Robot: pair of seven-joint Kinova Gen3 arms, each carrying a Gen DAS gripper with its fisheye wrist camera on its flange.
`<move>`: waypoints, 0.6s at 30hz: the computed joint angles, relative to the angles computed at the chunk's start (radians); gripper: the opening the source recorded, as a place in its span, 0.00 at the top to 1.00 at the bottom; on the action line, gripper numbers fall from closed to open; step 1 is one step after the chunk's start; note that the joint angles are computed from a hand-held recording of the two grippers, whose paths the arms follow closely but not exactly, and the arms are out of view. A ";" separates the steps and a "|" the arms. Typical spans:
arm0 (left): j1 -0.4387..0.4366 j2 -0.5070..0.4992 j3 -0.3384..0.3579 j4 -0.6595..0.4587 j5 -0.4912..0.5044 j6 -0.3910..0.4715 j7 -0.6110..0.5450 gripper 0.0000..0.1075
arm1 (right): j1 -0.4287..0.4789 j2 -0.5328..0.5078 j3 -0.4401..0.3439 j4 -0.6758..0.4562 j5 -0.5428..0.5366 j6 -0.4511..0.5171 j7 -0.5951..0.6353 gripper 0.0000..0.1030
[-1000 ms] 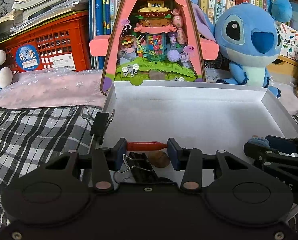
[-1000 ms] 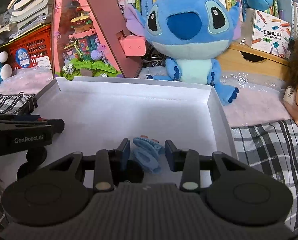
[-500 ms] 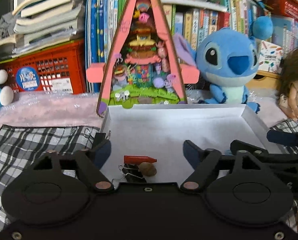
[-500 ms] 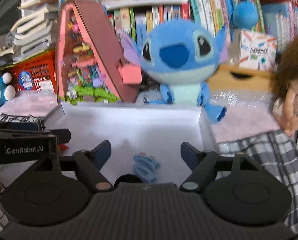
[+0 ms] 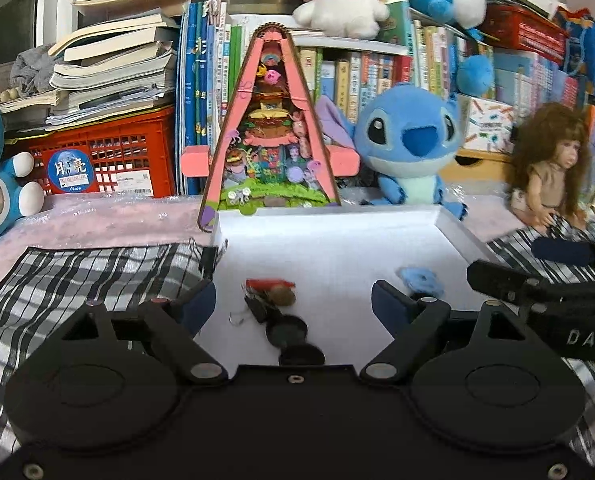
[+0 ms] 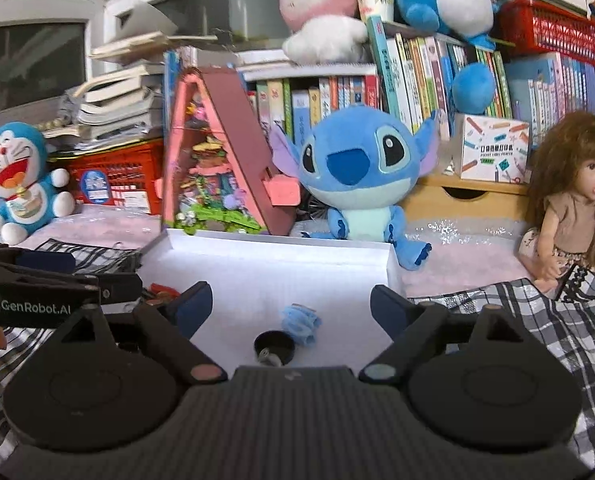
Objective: Organize rigid objects
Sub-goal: 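Withdraw both tools from the tray back to the toy pile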
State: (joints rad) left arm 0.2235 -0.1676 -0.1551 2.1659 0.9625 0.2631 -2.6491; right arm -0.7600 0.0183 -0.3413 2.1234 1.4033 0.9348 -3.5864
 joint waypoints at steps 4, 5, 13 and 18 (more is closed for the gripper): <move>0.010 -0.058 -0.022 0.052 -0.026 0.015 -0.003 0.22 | -0.034 -0.030 -0.036 0.030 -0.012 0.040 0.001 0.09; 0.026 -0.075 -0.039 0.067 -0.023 0.016 -0.017 0.22 | -0.043 -0.037 -0.046 0.036 -0.018 0.051 0.004 0.09; 0.166 -0.202 -0.155 0.180 -0.070 -0.023 -0.047 0.21 | -0.100 -0.070 -0.105 0.080 -0.051 0.106 -0.028 0.09; 0.189 -0.255 -0.182 0.212 -0.154 0.005 0.022 0.21 | -0.132 -0.080 -0.133 0.100 -0.064 0.124 -0.045 0.09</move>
State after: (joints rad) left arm 0.4122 -0.4231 -0.3367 2.3782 0.8086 0.2676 -2.6269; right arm -0.8924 -0.0618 -0.4738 2.2233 1.3389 1.0588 -3.6316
